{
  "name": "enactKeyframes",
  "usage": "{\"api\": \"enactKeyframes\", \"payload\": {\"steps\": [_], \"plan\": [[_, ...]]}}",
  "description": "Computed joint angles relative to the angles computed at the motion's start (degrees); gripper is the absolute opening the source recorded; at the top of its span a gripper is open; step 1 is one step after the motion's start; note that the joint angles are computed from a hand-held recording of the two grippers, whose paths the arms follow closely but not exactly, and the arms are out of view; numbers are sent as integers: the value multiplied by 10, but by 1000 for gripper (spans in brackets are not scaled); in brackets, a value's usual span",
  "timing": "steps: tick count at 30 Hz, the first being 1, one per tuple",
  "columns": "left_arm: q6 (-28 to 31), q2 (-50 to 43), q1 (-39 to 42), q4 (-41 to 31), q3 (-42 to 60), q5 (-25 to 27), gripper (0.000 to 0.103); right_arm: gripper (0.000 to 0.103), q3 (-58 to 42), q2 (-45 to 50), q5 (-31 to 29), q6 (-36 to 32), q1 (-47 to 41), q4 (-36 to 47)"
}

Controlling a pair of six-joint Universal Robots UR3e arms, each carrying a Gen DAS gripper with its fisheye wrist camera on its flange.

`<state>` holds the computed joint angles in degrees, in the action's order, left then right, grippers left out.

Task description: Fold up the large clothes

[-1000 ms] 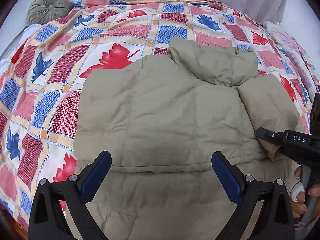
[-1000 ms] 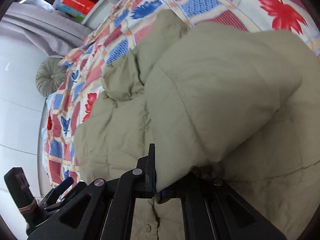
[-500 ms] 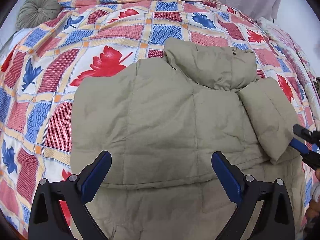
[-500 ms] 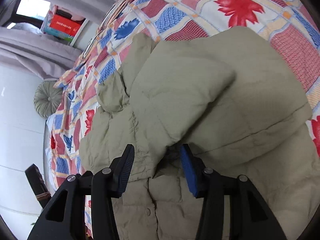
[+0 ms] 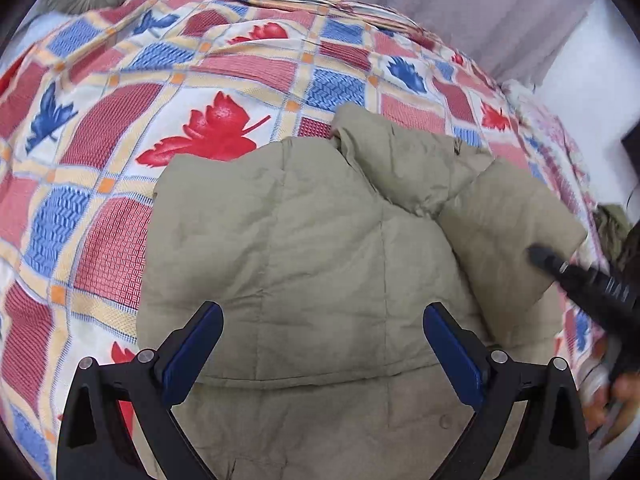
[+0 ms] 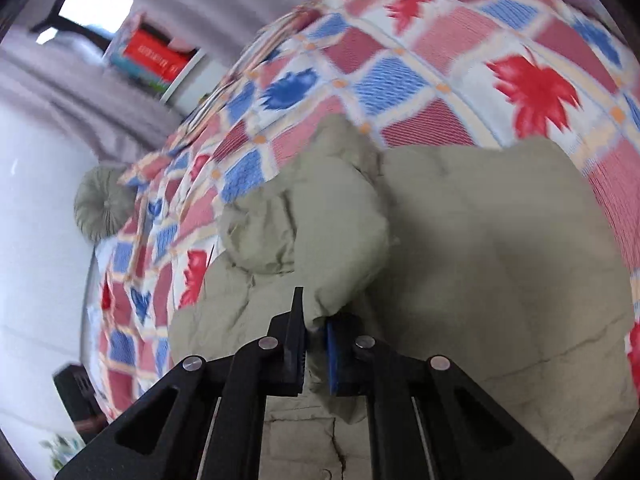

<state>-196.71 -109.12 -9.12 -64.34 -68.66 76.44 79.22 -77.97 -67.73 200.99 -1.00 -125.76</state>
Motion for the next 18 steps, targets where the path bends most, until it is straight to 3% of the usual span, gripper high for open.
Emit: {"api": "enactKeyframes", "payload": {"steps": [4, 8, 11, 13, 14, 18], "plan": [[-22, 20, 38, 23, -31, -52, 101, 9, -127, 86, -71, -51, 101, 68], [-24, 21, 55, 37, -43, -92, 101, 11, -163, 130, -92, -70, 146, 117], [-39, 10, 57, 48, -41, -114, 101, 33, -153, 136, -79, -74, 152, 132], [-51, 2, 59, 58, -43, -133, 101, 67, -121, 114, -62, -76, 146, 126], [-55, -7, 56, 58, -36, -139, 101, 71, -98, 94, -55, -80, 140, 119], [-54, -67, 28, 42, 22, -140, 101, 71, 16, -17, -71, -103, 101, 112]]}}
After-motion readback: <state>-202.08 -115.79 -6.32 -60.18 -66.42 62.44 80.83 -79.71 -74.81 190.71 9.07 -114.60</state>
